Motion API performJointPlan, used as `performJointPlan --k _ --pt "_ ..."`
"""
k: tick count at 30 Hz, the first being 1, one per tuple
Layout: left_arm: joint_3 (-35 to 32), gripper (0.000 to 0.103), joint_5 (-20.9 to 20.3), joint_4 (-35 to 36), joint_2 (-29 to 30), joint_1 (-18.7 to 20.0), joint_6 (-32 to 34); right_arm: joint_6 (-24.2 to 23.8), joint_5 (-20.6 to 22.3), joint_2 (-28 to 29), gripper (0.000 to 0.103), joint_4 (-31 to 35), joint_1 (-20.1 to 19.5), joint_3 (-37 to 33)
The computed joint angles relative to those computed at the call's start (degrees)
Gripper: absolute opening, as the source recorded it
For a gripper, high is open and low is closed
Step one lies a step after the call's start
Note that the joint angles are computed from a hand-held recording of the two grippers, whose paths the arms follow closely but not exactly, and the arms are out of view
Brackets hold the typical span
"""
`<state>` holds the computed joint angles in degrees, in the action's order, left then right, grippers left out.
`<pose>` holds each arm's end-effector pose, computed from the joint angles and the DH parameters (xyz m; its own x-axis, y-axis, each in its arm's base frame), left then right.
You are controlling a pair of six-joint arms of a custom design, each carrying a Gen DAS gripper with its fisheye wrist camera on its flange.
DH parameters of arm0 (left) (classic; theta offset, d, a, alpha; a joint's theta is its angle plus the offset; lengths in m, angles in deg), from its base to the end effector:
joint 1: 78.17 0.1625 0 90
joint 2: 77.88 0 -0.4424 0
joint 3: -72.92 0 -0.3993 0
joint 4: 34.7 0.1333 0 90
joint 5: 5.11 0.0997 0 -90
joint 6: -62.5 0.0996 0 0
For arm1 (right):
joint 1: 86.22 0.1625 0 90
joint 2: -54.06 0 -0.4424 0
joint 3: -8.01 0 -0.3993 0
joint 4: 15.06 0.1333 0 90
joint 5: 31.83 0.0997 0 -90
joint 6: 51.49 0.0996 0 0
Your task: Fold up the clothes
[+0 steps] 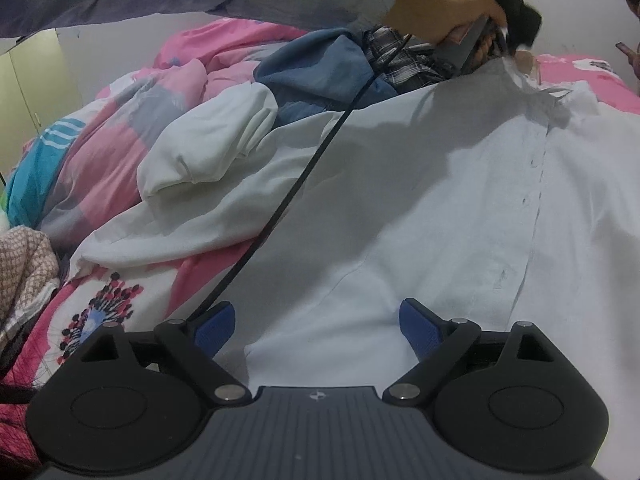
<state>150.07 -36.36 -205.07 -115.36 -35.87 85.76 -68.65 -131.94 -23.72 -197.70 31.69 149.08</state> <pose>-0.4208 -0.6782 0.2026 -0.4781 0.2093 -0.8530 0.8159 0.4654 -0.3431 0.2934 -0.3064 0.2016 -0.7493 -0.5949 0.2908 -0.6584 0.6224 -0.4232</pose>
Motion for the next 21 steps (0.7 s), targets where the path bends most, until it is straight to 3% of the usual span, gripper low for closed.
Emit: performJointPlan --k 2,4,5,6,8,10,12,17,21 --pt "2.1 0.02 -5.5 1.9 -3.0 -0.3 -1.6 -0.1 -0.1 0.0 0.092 0.0 0.0 0.0" --pt "4.5 0.021 -15.0 12.5 -7.3 0.4 -6.9 -0.1 -0.1 0.0 0.092 0.0 0.1 0.0" --pt "4.6 0.021 -17.1 18.5 -8.4 0.6 -9.5 -0.2 -0.2 0.0 0.092 0.1 0.1 0.0" --pt "4.6 0.021 -16.8 23.8 -8.8 0.6 -11.9 -0.3 -0.4 0.0 0.092 0.0 0.2 0.0" --pt "4.5 0.021 -12.3 29.2 -8.4 0.3 -13.5 -0.7 -1.2 0.4 0.093 -0.2 0.6 -0.1" --pt "4.7 0.021 -10.7 33.2 -9.8 -0.3 -17.6 -1.3 -1.7 0.6 0.094 -0.3 0.9 -0.1" --pt "6.2 0.021 -12.4 34.4 -13.4 -1.1 -19.1 -1.5 -1.6 0.6 0.095 -0.3 0.9 -0.1" --pt "14.7 0.031 -8.6 49.3 -28.5 -7.3 -30.1 -1.3 -0.7 0.1 0.095 -0.4 0.4 0.2" --pt "23.5 0.041 -6.1 70.6 -44.6 -14.8 -51.1 -1.1 -0.2 -0.3 0.095 -0.6 0.2 0.5"
